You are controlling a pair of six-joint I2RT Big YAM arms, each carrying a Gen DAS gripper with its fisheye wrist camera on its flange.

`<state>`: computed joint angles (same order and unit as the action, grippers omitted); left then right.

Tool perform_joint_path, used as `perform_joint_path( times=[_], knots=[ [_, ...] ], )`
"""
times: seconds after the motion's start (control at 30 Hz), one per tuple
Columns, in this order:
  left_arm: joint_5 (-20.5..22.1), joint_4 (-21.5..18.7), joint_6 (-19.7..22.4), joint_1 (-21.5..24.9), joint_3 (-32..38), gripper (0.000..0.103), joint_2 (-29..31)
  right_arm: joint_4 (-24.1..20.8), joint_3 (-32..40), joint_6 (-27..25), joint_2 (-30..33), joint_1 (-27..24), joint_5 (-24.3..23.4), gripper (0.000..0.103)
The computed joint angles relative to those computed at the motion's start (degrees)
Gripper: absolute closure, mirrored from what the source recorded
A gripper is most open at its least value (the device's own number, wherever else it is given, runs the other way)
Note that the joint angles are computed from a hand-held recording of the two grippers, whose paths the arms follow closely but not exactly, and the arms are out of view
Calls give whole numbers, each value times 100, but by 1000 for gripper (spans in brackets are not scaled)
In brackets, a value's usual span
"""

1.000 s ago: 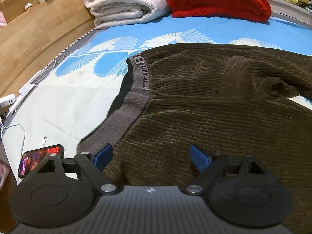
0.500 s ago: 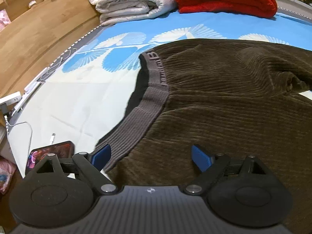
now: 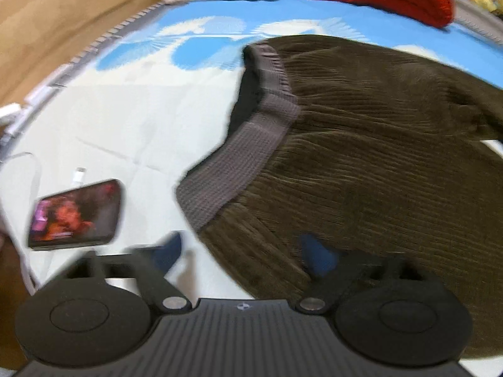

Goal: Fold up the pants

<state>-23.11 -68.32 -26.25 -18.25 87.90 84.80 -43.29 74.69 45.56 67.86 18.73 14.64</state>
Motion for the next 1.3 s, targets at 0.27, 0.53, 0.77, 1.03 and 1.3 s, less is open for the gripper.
perform_joint_path(
  times=[0.27, 0.53, 0.77, 1.03, 1.3],
  knots=[
    [396, 140, -31, 231, -255, 98, -287, 54, -80, -934, 259, 745, 362, 31],
    [394, 239, 168, 215, -424, 96, -456, 112, -6, -865, 388, 934, 204, 31],
    [-412, 365, -32, -50, -397, 9, -573, 54, -75, -842, 350, 1002, -89, 31],
    [-473, 501, 304, -462, -232, 9, -629, 150, -217, -645, 220, 932, 81, 31],
    [183, 663, 289, -886, 100, 9, -576, 355, -332, -311, 27, 942, 422, 31]
  ],
)
